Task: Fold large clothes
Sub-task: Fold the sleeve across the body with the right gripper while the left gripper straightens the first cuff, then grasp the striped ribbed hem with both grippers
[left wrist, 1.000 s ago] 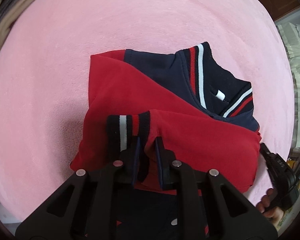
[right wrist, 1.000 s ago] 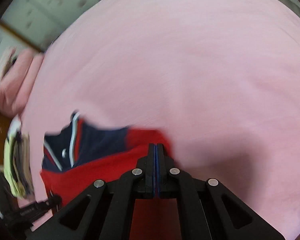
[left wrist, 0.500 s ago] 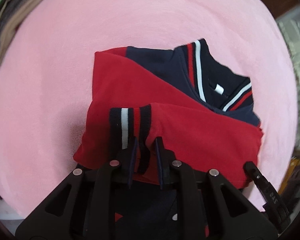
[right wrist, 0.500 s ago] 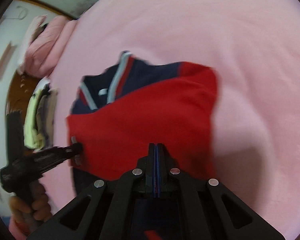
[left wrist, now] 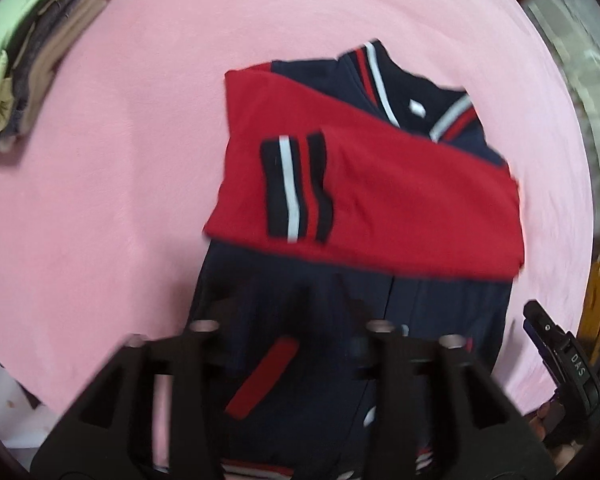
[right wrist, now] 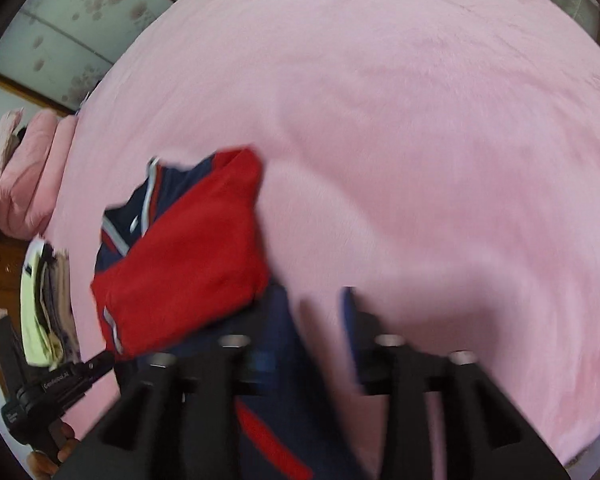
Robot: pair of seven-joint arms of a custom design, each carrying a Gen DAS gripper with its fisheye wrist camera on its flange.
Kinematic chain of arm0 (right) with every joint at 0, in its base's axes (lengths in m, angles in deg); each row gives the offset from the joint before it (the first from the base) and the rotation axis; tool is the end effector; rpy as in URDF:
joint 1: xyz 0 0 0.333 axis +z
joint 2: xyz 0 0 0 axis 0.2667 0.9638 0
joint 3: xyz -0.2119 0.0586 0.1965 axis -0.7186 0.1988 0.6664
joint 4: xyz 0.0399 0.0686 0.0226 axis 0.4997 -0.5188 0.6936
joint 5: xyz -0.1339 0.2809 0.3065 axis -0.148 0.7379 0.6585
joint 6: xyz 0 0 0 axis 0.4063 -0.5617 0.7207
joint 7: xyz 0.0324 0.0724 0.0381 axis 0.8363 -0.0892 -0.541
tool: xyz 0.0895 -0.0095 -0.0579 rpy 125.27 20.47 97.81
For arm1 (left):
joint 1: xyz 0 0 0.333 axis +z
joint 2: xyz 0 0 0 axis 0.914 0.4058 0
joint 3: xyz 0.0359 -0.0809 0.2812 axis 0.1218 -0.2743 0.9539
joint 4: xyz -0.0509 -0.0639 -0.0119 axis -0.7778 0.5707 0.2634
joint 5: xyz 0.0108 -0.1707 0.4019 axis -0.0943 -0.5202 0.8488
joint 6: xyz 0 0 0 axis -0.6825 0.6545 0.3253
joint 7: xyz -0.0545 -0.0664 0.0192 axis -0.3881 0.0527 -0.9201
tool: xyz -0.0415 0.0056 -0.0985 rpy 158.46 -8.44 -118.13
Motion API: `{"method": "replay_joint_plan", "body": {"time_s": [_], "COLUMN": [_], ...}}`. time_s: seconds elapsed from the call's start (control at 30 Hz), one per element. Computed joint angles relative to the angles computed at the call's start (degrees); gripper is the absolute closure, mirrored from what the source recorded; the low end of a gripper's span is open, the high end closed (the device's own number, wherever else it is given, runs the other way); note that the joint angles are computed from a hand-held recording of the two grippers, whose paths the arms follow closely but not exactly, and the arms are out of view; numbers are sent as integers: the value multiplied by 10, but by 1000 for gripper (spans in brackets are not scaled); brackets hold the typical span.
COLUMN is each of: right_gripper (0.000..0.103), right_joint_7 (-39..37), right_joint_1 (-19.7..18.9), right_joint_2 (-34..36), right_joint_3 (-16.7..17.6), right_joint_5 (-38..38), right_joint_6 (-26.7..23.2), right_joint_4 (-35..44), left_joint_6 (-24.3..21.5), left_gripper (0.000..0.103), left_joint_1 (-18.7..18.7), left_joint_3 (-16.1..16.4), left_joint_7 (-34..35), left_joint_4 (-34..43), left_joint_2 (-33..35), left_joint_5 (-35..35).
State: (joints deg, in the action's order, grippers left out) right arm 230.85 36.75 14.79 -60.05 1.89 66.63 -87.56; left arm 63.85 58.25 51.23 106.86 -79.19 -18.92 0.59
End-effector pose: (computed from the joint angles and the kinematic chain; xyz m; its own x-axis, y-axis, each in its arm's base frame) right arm 0.4039 0.2356 0.5621 -0.7340 -0.5700 -0.3692 -0.5437 0.8190 -0.1835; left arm 0.5764 -0.1992 0.5582 -0.3720 -0.9210 0.1160 -0.9264 0.3604 -0.1094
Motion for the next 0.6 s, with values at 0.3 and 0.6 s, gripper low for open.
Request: {"method": "replay_joint_plan", "body": {"time_s": [0.3, 0.6], "right_gripper": [25, 16], "right_joint_7": [3, 44], "right_joint_1": [55, 109], "right_joint_2": [127, 116], "right_joint_3": [54, 97], "right_joint_5": [-19, -63], "right_joint_6": [-33, -136], "right_joint_4": [147, 217], "left_joint_6": [-23, -56], "left_gripper": [37, 33], "left_joint_1": [19, 45], "left_joint_3": [22, 45], "left_joint_7": [104, 173], "left_joint_4": [-107, -191], "left_joint_2": [-144, -254], "left_joint_5": [-19, -50]}}
